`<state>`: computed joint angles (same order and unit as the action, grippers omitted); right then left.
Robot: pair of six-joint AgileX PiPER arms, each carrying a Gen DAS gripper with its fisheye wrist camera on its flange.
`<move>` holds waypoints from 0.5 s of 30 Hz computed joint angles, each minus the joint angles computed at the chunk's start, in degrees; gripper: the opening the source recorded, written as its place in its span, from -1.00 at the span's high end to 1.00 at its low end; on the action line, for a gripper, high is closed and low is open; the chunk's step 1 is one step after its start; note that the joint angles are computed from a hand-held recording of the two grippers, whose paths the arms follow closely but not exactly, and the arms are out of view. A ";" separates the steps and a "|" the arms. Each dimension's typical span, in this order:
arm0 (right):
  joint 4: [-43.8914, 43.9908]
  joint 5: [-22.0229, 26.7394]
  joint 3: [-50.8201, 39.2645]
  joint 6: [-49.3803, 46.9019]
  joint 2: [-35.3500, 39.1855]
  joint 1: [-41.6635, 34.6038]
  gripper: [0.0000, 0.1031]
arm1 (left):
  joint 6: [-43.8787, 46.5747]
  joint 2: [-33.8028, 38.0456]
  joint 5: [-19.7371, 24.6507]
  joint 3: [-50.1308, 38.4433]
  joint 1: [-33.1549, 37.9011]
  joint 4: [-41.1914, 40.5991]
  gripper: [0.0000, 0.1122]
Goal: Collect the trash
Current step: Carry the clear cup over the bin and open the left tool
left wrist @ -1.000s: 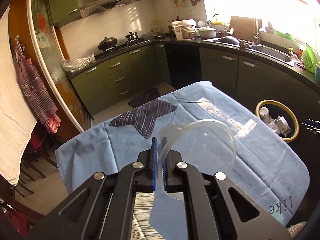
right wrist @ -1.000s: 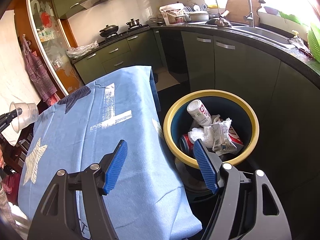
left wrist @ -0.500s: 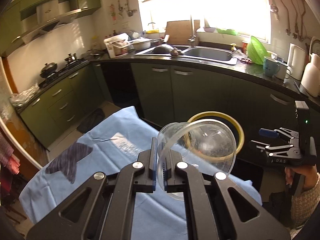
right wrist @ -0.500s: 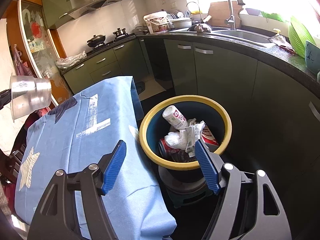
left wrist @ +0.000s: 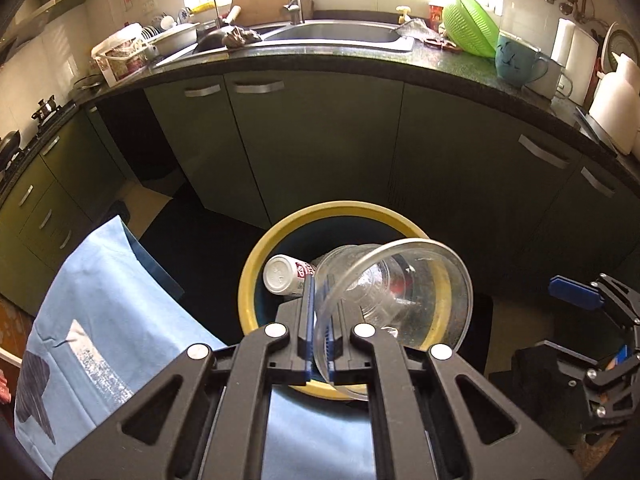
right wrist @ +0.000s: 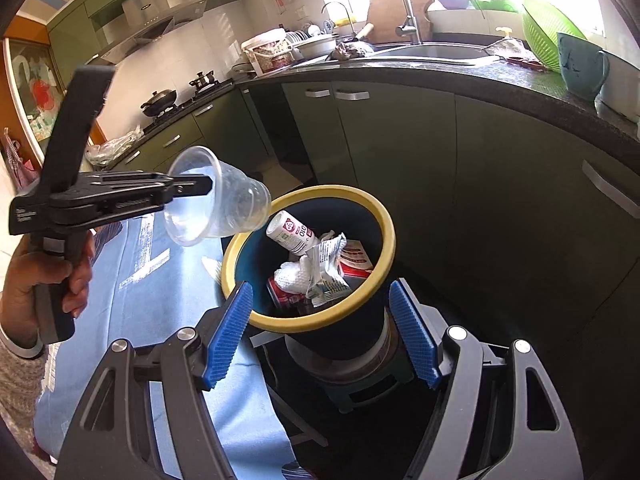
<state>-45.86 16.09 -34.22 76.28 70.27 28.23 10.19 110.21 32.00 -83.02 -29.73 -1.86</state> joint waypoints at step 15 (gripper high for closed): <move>1.72 -1.68 0.49 -1.84 0.64 -1.25 -0.37 | -8.06 11.36 1.97 -8.30 -0.03 6.47 0.35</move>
